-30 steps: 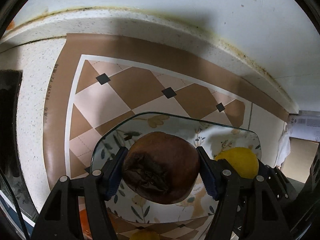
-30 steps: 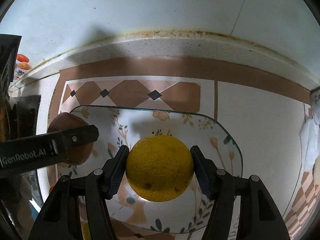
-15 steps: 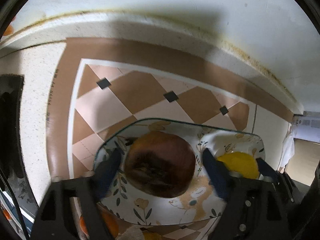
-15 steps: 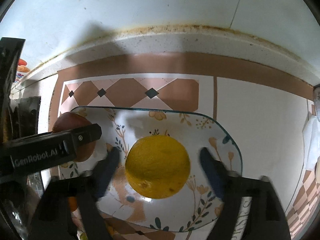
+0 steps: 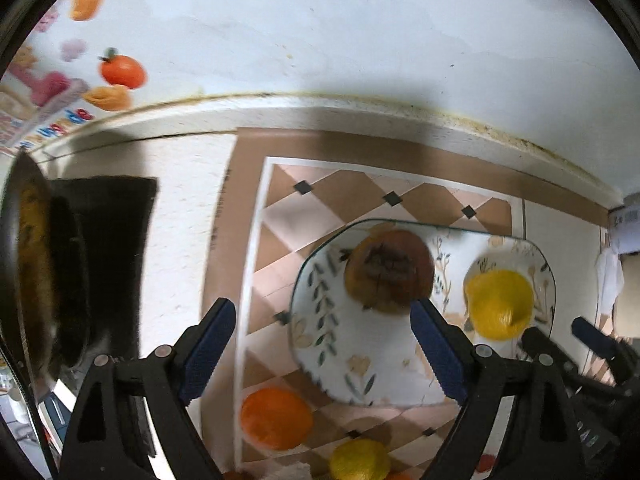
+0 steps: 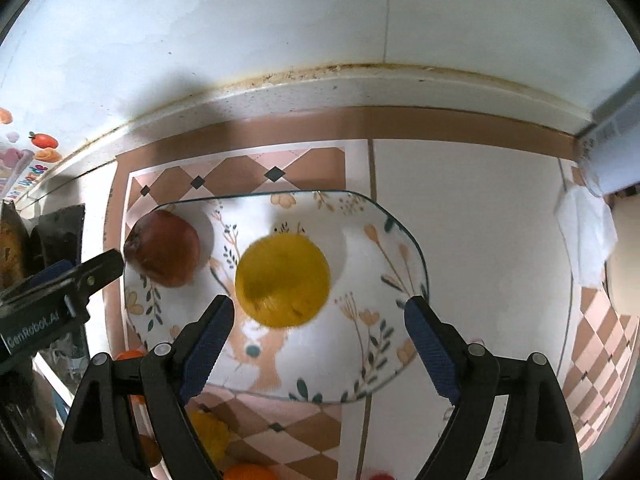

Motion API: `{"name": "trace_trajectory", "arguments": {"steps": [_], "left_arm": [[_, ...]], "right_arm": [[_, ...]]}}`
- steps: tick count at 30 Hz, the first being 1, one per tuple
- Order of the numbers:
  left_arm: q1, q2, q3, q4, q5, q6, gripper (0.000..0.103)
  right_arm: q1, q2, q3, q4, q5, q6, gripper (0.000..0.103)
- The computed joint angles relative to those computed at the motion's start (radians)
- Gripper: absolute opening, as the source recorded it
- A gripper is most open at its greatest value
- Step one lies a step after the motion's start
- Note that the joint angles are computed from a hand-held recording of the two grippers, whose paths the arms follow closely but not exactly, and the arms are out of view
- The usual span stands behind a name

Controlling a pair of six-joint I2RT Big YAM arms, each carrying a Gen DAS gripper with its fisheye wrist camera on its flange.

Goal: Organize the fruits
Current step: 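Lift both grippers away from the plate toward the remaining fruits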

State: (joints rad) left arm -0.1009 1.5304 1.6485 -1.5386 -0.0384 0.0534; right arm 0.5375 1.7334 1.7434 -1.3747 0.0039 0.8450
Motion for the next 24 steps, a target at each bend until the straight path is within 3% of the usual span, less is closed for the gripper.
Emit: {"name": "trace_trajectory", "arguments": {"steps": [12,24], "left_arm": [[0.082,-0.23,-0.106,0.029,0.038,0.079,0.09],[0.194,-0.391,-0.123,-0.015,0.116,0.144,0.09]], "right_arm": [[0.106,-0.128,-0.024,-0.039,0.122,0.089,0.089],[0.271,-0.202,0.026,-0.118,0.256,0.214,0.089]]}}
